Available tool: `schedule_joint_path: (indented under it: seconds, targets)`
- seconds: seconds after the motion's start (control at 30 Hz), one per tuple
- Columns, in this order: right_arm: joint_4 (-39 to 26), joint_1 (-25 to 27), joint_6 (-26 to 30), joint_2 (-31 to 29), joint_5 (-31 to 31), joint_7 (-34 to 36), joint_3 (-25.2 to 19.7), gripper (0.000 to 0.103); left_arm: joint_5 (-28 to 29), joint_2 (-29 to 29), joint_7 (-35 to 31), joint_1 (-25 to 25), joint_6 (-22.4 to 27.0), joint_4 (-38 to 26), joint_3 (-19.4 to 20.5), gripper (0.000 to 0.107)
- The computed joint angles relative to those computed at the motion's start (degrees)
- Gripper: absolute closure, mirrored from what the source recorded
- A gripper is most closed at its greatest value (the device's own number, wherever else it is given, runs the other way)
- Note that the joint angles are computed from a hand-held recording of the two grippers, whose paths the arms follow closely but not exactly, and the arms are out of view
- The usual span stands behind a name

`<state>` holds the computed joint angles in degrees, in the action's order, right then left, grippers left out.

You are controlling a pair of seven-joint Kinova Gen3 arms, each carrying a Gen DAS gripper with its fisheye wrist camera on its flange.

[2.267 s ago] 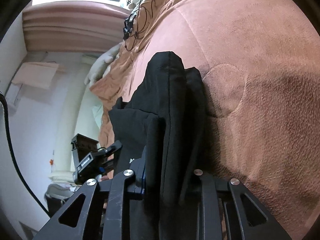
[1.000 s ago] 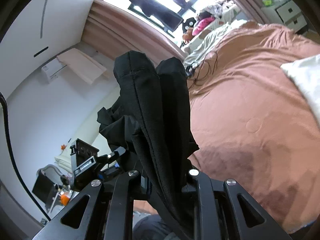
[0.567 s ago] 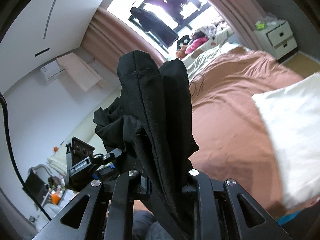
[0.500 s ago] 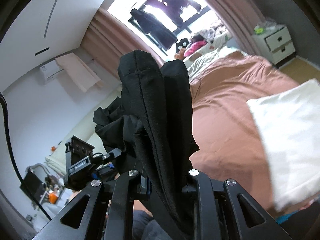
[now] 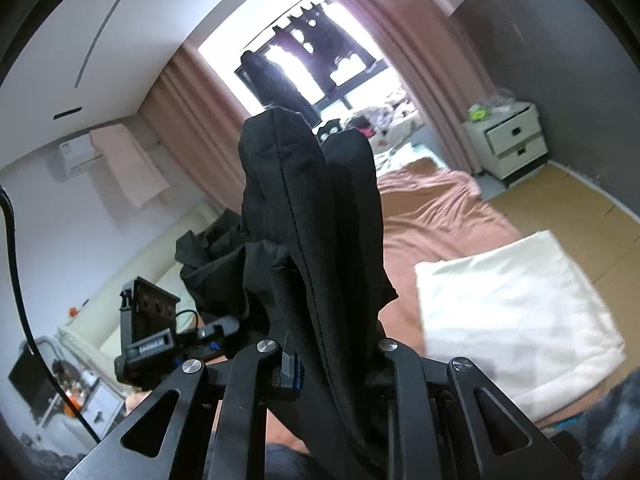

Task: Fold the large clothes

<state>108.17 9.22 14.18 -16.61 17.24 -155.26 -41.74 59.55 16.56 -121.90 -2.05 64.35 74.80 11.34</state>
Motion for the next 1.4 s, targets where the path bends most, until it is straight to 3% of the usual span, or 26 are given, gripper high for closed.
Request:
schedule_joint_path:
  seconds: [0.07,0.17,0.33,0.43,0.53,0.63,0.77,0.87,0.9,0.93,0.97,1.03,1.13,1.27,1.33,1.4]
  targets:
    - [-0.3,-0.5,1.1,-0.5,-0.7,1.1,1.1,0.085,0.0,1.4,0.4,1.4,0.6,-1.6,-0.8,0.065]
    - [-0.6,2.3,2.0,-1.2,-6.6,7.3,0.6,0.085,1.5,3.3,0.6,6.3,2.2,-4.2,-6.0,0.065]
    - [-1.0,8.9,2.7,0.3,-18.2,18.7,-1.3,0.085,-1.4,9.4,4.9,8.1,3.5,-11.2,-4.9,0.065]
    - [-1.3,10.4,2.5,3.4,-20.2,21.6,-0.8,0.085,-3.6,12.8,7.4,9.9,4.1,-15.3,-4.4,0.065]
    - [-2.4,11.1,2.5,8.1,-16.6,19.1,-0.7,0.085,-6.3,17.2,10.0,10.0,4.3,-19.7,-2.3,0.065]
    - [-3.6,7.7,2.1,13.1,-9.8,13.3,2.9,0.085,-11.6,22.0,14.4,9.5,5.1,-25.9,2.0,0.065]
    - [-6.4,13.2,3.1,19.6,-0.5,5.6,-2.6,0.085,-19.1,28.2,19.6,11.1,6.5,-35.2,4.9,0.065]
    - [-10.3,11.0,8.4,24.6,6.5,0.9,-2.0,0.085,-23.9,32.5,22.9,12.2,8.4,-41.4,6.8,0.065]
    - [-11.5,8.4,10.7,26.3,8.8,-1.5,0.0,0.083,-26.2,34.4,24.3,12.5,9.3,-44.0,8.2,0.065]
    - [-12.4,5.7,13.1,27.3,10.9,-3.8,2.4,0.073,-28.4,36.4,25.6,13.1,9.9,-46.7,9.3,0.064]
    - [-13.2,3.1,15.4,28.4,12.0,-6.1,5.0,0.053,-30.8,38.1,27.1,13.9,11.1,-49.3,9.8,0.062]
    - [-13.9,-0.8,20.1,30.3,11.6,-10.8,9.4,0.035,-35.2,41.1,29.6,15.9,13.2,-53.6,9.6,0.049]
    - [-11.4,-4.2,24.7,29.1,15.3,-17.8,11.3,0.034,-36.0,41.6,30.9,16.2,14.0,-52.2,7.7,0.048]
    - [-2.5,-4.3,23.1,21.4,19.7,-27.1,9.5,0.032,-30.8,36.8,25.9,15.2,10.2,-41.6,2.8,0.046]
    - [2.8,-0.8,20.9,16.2,19.9,-31.8,5.1,0.023,-27.1,33.9,22.4,15.5,8.6,-36.3,-0.8,0.046]
    - [6.6,2.0,21.6,12.0,20.0,-36.4,-0.2,0.022,-23.2,31.1,19.0,15.4,7.8,-31.0,-3.3,0.046]
